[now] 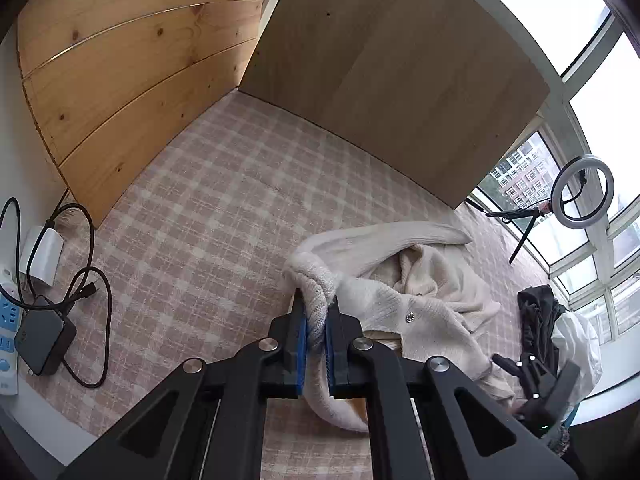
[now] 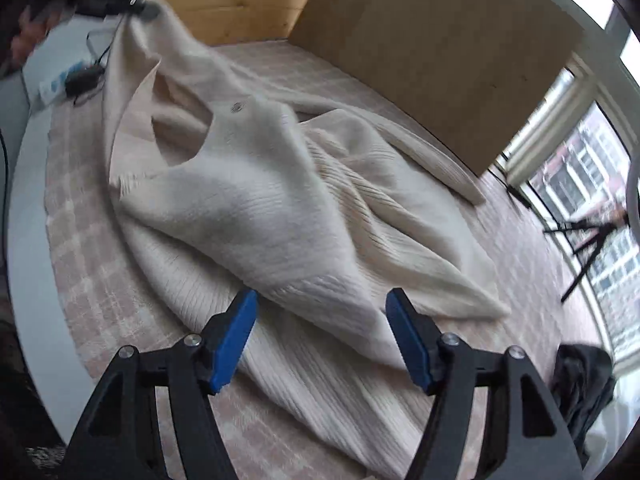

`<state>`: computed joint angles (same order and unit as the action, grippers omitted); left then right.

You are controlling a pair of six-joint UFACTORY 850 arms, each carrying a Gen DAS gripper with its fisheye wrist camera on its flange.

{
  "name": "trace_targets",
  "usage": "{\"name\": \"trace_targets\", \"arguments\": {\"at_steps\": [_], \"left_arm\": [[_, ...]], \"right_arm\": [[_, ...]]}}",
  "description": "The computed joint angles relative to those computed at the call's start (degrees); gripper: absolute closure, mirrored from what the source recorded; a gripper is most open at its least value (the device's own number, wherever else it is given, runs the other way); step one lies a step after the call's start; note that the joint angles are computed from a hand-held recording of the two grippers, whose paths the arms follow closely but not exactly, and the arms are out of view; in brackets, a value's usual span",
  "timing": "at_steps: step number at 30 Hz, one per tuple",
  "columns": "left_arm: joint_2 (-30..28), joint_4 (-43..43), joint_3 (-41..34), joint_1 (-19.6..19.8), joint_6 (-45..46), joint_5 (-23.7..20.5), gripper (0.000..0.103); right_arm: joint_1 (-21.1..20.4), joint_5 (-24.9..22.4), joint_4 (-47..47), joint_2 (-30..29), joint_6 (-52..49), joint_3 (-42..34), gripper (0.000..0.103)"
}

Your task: Fold clothes

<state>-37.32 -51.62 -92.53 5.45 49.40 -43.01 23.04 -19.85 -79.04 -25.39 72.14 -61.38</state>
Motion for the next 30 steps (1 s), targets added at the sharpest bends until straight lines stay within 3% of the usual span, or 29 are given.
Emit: {"name": "trace_targets", "arguments": {"at_steps": [2, 4, 5, 6, 7, 9, 10, 13, 15, 18, 20, 22, 24, 27, 30], "left_arm": [[0.2, -1.0, 0.1, 0.3, 1.7, -0.7, 0.097], [1.0, -2.1, 0.9, 0.7, 4.0, -1.5, 0.097], [1.6, -2.6, 1.6, 0.9, 5.1, -2.0, 0.097], [2.2, -3.2, 2.3, 1.1, 6.0, -2.5, 0.097], [3.0, -3.9, 3.0, 1.3, 7.0, -3.2, 0.097], [4.2, -5.1, 4.1, 1.8, 8.2, -5.1, 0.097], [4.9, -5.8, 4.6, 2.1, 8.4, -6.6, 0.097], [6.8, -7.2, 4.8, 2.7, 8.7, -11.7, 0.097], [7.7, -7.3, 4.0, 2.4, 8.9, -14.3, 0.097], [5.1, -6.1, -1.1, 0.6, 7.0, -16.6, 0.097], [0.6, -3.1, -6.5, -2.3, 4.5, -14.2, 0.095], [-5.4, 2.5, -12.7, -5.9, 1.5, -10.2, 0.093], [-11.8, 10.3, -18.6, -9.1, -4.8, -7.5, 0.094], [-19.4, 14.4, -25.5, -10.7, -12.1, -10.2, 0.094], [-19.5, 14.3, -23.2, -10.9, -11.3, -8.0, 0.094]], "right_arm": [[2.5, -7.5, -3.9, -4.9, -1.0, -3.5, 0.037], [3.0, -9.4, -9.6, -6.3, 2.3, -4.1, 0.04], [2.6, -6.8, -10.8, -5.1, 4.6, -3.3, 0.057], [1.3, -1.7, -9.8, -3.3, 5.7, -2.4, 0.082], [-0.3, 3.5, -10.6, -1.6, 9.3, -1.2, 0.089], [-3.5, 12.4, -17.8, 2.8, 21.2, 1.8, 0.092], [-4.4, 13.5, -22.4, 5.2, 27.2, 3.4, 0.092], [-5.8, 12.6, -37.6, 13.2, 44.9, 8.9, 0.093], [-6.9, 12.0, -40.7, 19.1, 49.2, 12.0, 0.094], [-9.0, 13.5, -37.7, 25.9, 47.4, 13.8, 0.094], [-11.7, 15.9, -28.6, 25.5, 38.2, 11.3, 0.094], [-14.8, 15.9, -16.9, 20.4, 26.2, 7.1, 0.094], [-16.4, 12.6, -4.9, 12.2, 14.2, 1.9, 0.094], [-17.5, 11.1, 12.0, 3.6, -3.7, -2.4, 0.094], [-17.2, 10.1, 15.6, 1.3, -7.3, -2.5, 0.094]]}}
